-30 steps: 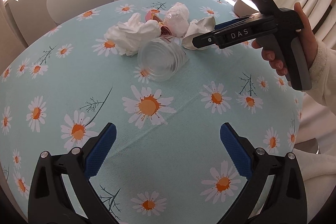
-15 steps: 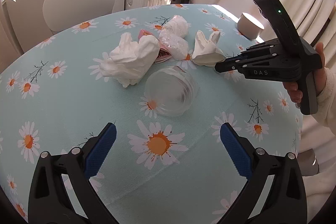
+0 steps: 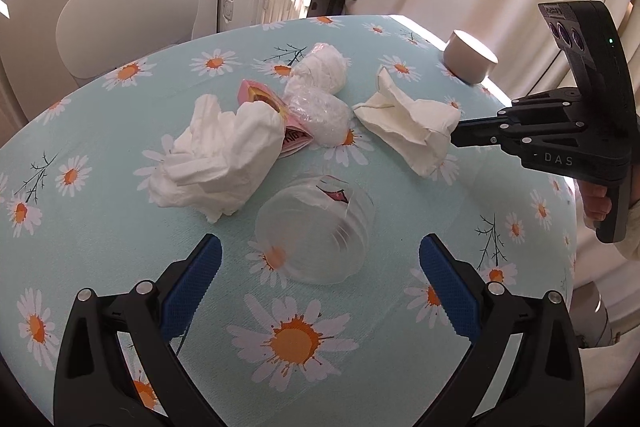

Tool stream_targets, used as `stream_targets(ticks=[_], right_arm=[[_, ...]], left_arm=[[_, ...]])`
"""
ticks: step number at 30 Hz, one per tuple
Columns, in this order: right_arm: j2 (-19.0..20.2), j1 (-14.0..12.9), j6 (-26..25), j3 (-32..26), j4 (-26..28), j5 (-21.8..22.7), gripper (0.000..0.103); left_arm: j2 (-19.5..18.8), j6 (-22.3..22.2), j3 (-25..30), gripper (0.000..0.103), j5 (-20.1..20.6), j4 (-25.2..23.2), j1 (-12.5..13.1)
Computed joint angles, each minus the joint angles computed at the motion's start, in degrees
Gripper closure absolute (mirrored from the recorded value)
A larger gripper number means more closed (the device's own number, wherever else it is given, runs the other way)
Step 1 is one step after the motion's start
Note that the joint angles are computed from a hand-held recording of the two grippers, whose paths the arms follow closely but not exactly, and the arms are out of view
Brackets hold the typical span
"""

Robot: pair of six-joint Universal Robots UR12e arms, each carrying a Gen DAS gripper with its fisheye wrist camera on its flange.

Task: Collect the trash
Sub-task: 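Grasp the white tissue with the right tool, then grasp the clear plastic cup with the left tool while the right tool holds the tissue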

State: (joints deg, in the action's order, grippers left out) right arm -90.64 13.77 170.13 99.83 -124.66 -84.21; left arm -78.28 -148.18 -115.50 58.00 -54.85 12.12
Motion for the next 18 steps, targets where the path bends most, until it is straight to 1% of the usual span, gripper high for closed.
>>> stream_targets(ticks=[1,4,5,7,8,9,10,11,12,14,15,16,17,18], right_arm=[[-0.2,-0.1,0.2,0.2,-0.1,-0.4,0.102],[-0.8,-0.2,0.8,0.7,0.6,-0.8,0.102],[-0.7,0.0,0.8,0.7,0.9,-1.4,0.102],[-0.6,0.1,0.5,0.6,2.4,-2.3,0.100],[-0.5,0.4,0.4,0.7,2.6,-3.6,0.097],[-0.5,0.5,0.2,0.8,2.9,-4.3,0.092],[-0.7,0.5,0.3,1.1,2.8,-4.7,0.069],[-1.1,0.3,0.9,1.8,1.8,-4.5,0.040],[-1.6,0.0,1.6,2.3,0.7,-3.4,0.033],[-1.7,-0.5,2.4,2.2,1.3,-1.6,0.030],[-1.6,-0.5,2.8,2.1,1.3,-1.9,0.027],[-1.4,-0.5,3.1,2.0,1.1,-1.8,0.021],[-1.1,-0.8,3.5,1.8,1.5,-0.8,0.018],[-0.8,-1.2,4.4,1.5,2.0,0.5,0.018]], left_arm=[[-0.1,0.0,0.0,0.011,0.1,0.5,-0.2],[-0.8,-0.1,0.5,0.030,0.3,0.6,-0.5],[-1.0,-0.5,0.6,0.041,1.2,1.0,-0.7],[-1.1,-0.1,0.7,0.041,0.3,1.2,-0.5],[-1.1,0.7,0.8,0.041,-0.6,0.5,-0.2],[-1.0,1.3,0.9,0.041,-0.9,0.2,-0.1],[-0.9,1.5,0.9,0.041,-0.5,0.2,-0.1],[-0.8,1.6,0.9,0.041,0.0,0.4,-0.2],[-0.7,1.8,0.8,0.041,0.4,0.5,-0.2],[-0.4,2.0,0.7,0.041,0.3,0.3,0.1],[-0.3,2.1,0.6,0.041,0.1,0.1,0.3],[-0.2,2.1,0.6,0.041,0.1,0.1,0.4],[0.0,2.0,0.4,0.041,0.3,0.2,0.4],[0.1,2.1,0.3,0.041,0.4,0.3,0.5]])
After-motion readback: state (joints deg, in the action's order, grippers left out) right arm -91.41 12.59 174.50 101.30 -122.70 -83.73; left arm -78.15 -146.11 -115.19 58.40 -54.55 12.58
